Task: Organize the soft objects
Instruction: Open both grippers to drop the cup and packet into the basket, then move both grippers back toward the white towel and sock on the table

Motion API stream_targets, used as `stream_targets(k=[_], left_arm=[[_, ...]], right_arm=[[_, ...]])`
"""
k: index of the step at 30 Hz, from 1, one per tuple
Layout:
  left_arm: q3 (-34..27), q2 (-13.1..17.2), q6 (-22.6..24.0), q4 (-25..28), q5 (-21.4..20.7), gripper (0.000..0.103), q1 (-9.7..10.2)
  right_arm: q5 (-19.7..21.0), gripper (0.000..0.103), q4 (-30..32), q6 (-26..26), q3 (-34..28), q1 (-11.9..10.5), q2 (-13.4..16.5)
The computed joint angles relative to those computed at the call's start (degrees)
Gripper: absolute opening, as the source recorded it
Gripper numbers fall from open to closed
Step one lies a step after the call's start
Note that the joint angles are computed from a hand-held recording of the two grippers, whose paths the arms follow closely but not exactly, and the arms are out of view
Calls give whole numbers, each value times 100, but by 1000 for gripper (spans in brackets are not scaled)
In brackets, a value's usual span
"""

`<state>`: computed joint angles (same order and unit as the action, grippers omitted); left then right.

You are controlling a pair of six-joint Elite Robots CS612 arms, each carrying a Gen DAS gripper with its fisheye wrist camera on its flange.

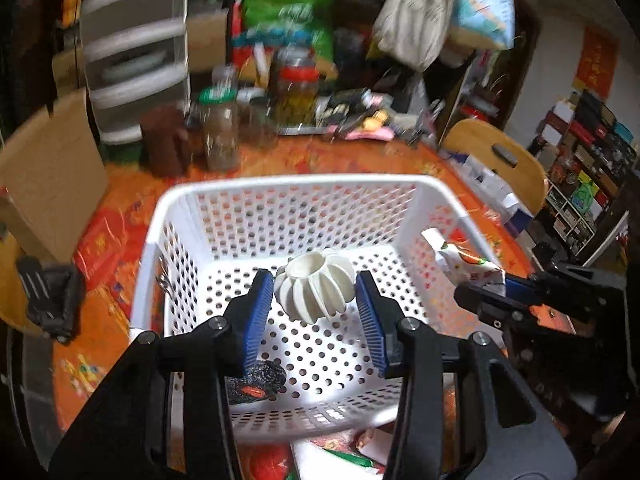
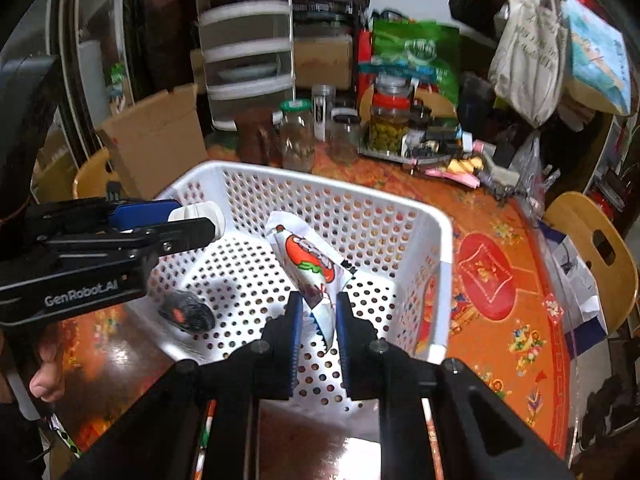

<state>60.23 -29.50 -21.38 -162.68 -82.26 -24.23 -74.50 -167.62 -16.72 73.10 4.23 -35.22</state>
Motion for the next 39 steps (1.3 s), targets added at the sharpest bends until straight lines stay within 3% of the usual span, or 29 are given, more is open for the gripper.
stream_targets(k=[7, 11, 16, 18, 20, 22, 26, 29, 33, 35, 39], left_arm=[[-690, 382, -275, 1033, -104, 40, 111], [-985, 540, -240, 1402, -93, 40, 135], [-1048, 593, -262, 1506, -85, 40, 139], [-1041, 596, -224, 1489, -86, 41, 133], [-997, 581, -177, 1394, -112, 41, 128], [-957, 558, -161, 1347, -105, 44, 117], [-720, 441, -167, 971, -61, 64, 103], [-339, 238, -156, 473, 65, 69, 80], [255, -86, 57, -256, 212, 82, 24], [497, -211, 145, -627, 139, 87, 13], [818, -420, 335, -946, 218, 92, -55]], right_arm=[[-499, 15, 983, -127, -691, 119, 352], [-572, 15, 1445, -166, -968, 148, 482], [-529, 16, 1687, -127, -1135, 152, 571], [-514, 23, 1621, -67, -1125, 154, 572], [-425, 32, 1489, 7, -1086, 139, 558], [-390, 49, 1382, 44, -1052, 128, 541], [-247, 51, 1036, 85, -851, 85, 441], [-174, 54, 756, 73, -630, 50, 323], [60, 70, 186, 95, -168, -38, 99], [187, 72, -41, 129, 19, -76, 11], [377, 84, -435, 213, 320, -136, -131]])
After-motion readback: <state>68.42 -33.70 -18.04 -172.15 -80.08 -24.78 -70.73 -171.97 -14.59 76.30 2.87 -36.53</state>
